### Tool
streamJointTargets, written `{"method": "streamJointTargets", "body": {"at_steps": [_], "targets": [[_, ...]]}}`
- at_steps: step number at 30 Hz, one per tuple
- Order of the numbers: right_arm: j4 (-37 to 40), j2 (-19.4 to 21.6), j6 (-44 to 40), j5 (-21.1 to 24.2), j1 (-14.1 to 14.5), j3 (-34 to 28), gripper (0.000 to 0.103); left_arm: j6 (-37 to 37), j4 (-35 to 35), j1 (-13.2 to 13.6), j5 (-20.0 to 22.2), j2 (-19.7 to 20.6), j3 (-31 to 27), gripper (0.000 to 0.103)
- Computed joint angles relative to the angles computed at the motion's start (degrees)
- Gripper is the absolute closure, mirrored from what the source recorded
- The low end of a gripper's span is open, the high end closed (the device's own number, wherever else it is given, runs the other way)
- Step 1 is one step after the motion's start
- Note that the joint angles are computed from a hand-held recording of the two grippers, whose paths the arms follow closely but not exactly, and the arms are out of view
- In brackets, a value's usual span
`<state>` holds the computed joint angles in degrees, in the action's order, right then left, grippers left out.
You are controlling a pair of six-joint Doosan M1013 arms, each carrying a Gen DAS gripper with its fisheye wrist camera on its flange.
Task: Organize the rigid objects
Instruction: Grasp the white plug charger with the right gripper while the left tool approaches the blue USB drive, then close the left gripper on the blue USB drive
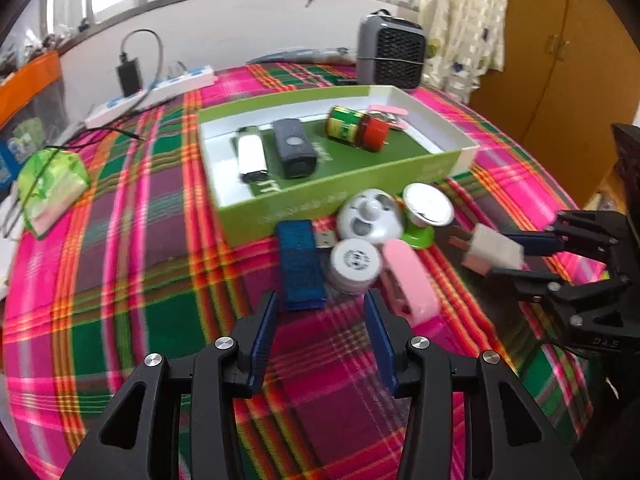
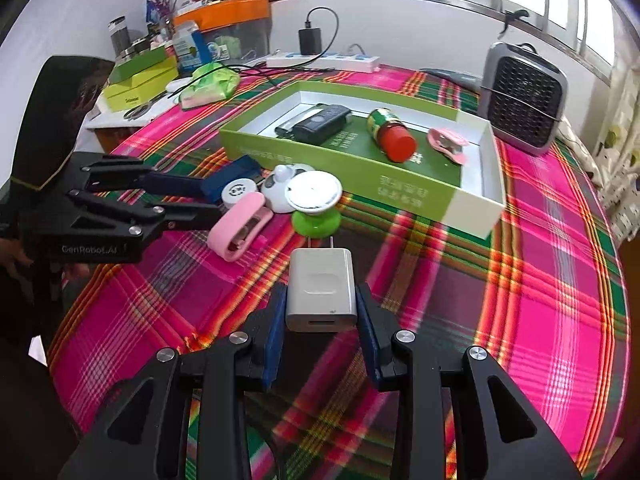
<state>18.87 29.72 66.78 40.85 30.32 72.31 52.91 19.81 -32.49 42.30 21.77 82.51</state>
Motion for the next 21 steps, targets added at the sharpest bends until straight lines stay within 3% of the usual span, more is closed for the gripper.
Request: {"method": "streamJointTargets", "body": {"at_steps": [6, 21], "targets": [[-3.0, -0.2, 4.0, -1.2, -0.2, 0.5, 0.068, -6.0, 5.4, -0.2, 3.4, 0.8, -1.2, 0.06], [-3.0, -0.1, 5.3, -1.4, -0.7, 0.4, 0.068, -8.0, 6.5, 0.0, 5.8, 2.8, -3.7, 0.06]]}}
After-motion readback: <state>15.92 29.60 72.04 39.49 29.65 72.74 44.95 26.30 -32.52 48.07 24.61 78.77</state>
